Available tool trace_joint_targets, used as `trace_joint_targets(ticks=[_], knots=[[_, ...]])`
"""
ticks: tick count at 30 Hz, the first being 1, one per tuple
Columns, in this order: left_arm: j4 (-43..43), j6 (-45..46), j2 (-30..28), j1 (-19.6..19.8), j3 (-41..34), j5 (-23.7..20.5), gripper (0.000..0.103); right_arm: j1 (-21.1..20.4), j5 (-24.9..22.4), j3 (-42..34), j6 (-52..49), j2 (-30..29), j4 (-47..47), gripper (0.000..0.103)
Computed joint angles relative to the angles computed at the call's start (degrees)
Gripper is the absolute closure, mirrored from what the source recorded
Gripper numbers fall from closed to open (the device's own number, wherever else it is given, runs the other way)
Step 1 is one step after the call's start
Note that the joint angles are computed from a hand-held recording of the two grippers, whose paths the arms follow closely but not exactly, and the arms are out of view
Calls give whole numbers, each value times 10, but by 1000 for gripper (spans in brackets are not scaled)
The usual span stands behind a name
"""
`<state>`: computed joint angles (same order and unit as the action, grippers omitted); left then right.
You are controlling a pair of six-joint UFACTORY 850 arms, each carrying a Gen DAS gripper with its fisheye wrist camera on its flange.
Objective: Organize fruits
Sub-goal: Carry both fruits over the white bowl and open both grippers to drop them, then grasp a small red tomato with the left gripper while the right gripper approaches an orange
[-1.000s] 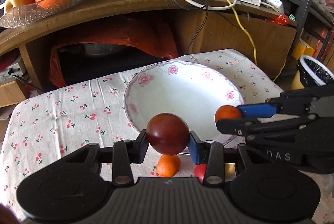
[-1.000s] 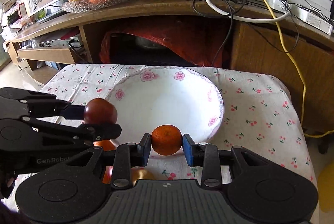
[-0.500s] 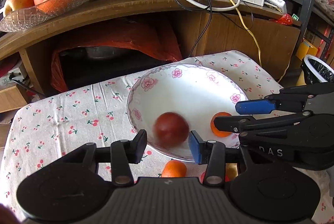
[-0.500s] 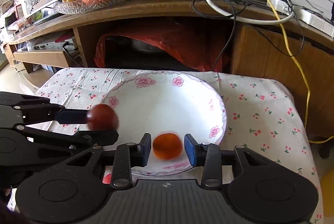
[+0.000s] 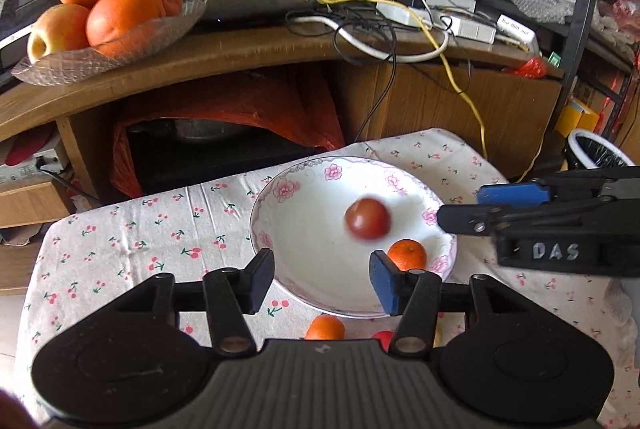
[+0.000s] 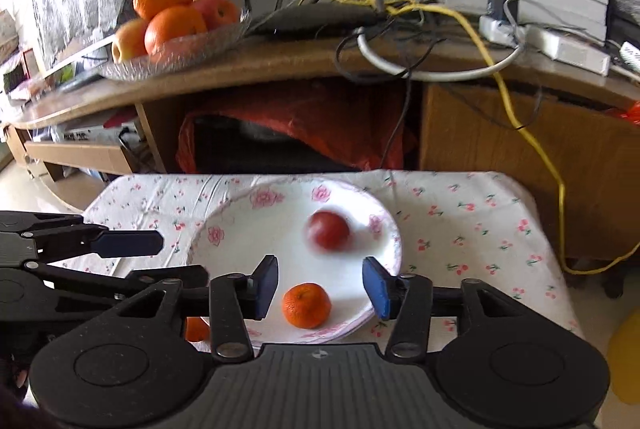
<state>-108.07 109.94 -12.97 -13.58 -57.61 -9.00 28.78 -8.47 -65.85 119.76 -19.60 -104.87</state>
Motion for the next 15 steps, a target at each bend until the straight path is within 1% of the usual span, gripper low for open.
trace_joint_targets(ticks=[3,5,7,9,11,15], knots=[[18,-12,19,3,17,-2,42,0,-10,18,15,20,-1,59],[31,-17,35,5,31,-4,42,1,-14,28,5,31,22,59],[29,-11,52,8,47,-6,42,6,-17,35,-47,40,77,59],[42,-23,69,13,64,-11,42,14,-22,45,-99,49,128,59],[68,-48,86,18,81,-11,42,23,-22,52,-170,56,199,59],[128,-101,112,26,109,-13,41,43,-25,63,-285,64,312,59]])
